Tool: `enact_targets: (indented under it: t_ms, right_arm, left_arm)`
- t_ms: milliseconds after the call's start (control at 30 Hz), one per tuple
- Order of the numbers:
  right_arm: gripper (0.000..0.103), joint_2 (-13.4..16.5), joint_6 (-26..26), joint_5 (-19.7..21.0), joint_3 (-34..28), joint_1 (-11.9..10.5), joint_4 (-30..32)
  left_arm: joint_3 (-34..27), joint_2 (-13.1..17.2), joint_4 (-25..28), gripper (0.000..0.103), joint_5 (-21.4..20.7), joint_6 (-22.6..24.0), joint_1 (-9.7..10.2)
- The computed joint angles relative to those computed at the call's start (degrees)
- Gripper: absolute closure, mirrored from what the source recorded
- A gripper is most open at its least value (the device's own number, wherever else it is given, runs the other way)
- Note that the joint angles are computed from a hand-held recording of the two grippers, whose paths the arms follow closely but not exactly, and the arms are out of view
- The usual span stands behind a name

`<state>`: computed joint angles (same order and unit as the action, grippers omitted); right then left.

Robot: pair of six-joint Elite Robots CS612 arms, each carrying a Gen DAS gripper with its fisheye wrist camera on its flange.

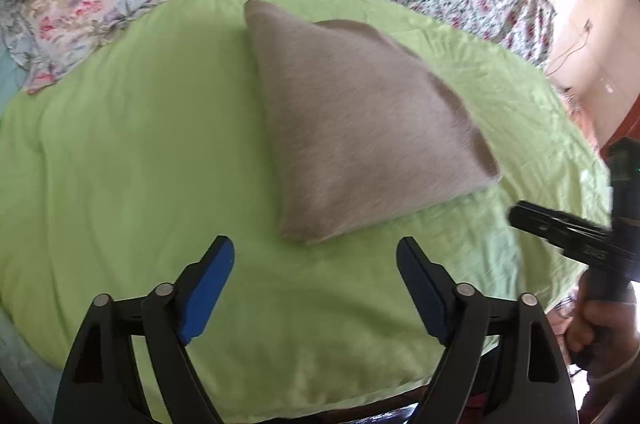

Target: Fold small clothes

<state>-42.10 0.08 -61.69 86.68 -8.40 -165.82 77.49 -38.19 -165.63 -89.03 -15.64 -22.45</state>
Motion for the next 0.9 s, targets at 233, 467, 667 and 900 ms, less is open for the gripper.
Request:
enact_targets:
  t_ms: [233,467,667,900]
  right_arm:
    - [0.015,-2.12,-5.36,-0.52,3.09,-0.03,-1.06]
    - [0.005,-5.70,-10.01,3.52,5.66,-0.77,-3.47]
    - [0.000,-5.53,-9.89,3.04,5.14,-0.39,-4.89]
    - [0.000,-2.53,-4.76,1.98,2.53,0.03,-0.50]
  left_arm:
    - [3.34,-1.51,1.01,0.011,5.62,1.03,-0.34]
    - [6.46,-4.29,0.76,0.005,11.21,2.87,-1.21]
    - [7.25,-5.89,-3.14,0.001,10.87,5.50,-1.81]
    - [4.88,-3.94,0.28,0.001,10.19,4.68,-1.87]
